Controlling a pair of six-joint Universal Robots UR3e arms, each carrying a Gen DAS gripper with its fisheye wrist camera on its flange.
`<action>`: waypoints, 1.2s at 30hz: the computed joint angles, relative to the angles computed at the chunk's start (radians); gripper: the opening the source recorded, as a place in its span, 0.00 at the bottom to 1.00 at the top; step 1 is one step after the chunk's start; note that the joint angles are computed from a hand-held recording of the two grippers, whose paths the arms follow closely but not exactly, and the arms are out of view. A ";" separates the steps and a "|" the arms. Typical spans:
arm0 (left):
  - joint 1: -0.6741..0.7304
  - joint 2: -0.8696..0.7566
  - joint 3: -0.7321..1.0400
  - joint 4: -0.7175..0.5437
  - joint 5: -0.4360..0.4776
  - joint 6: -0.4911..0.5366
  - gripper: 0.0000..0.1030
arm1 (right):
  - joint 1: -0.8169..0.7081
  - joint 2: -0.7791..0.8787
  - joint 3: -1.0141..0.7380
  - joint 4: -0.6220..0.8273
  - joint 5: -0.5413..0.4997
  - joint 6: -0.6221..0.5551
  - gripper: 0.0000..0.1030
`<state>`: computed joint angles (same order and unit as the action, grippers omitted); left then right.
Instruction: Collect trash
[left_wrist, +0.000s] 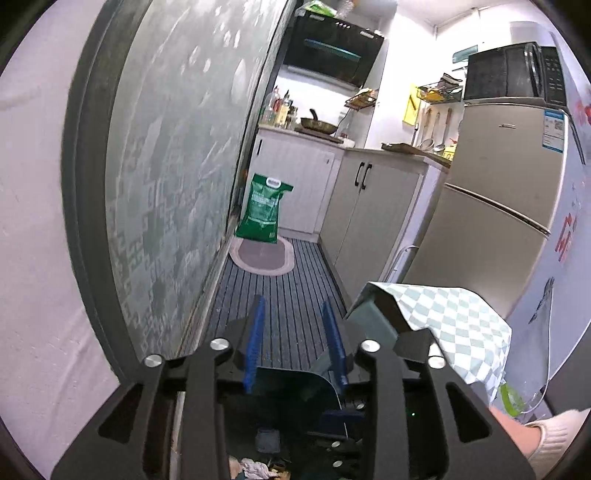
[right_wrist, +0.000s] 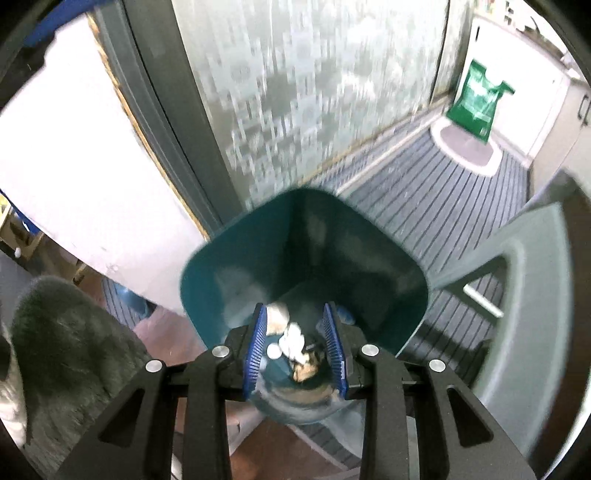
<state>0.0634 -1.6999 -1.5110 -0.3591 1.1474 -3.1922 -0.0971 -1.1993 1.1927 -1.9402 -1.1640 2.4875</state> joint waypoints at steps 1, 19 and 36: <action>-0.007 0.008 -0.002 0.007 0.014 0.002 0.37 | -0.009 -0.020 0.008 -0.003 0.013 0.000 0.31; -0.101 0.131 0.009 -0.134 0.090 0.107 0.77 | -0.365 -0.454 0.203 0.037 0.259 0.022 0.34; -0.176 0.144 -0.110 -0.071 0.174 0.076 0.97 | -0.789 -0.761 0.362 0.238 0.467 -0.145 0.75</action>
<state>-0.1130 -1.5564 -1.6215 -0.4297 1.3217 -3.1165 -0.8862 -1.9604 1.5550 -1.7018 -0.6968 2.3426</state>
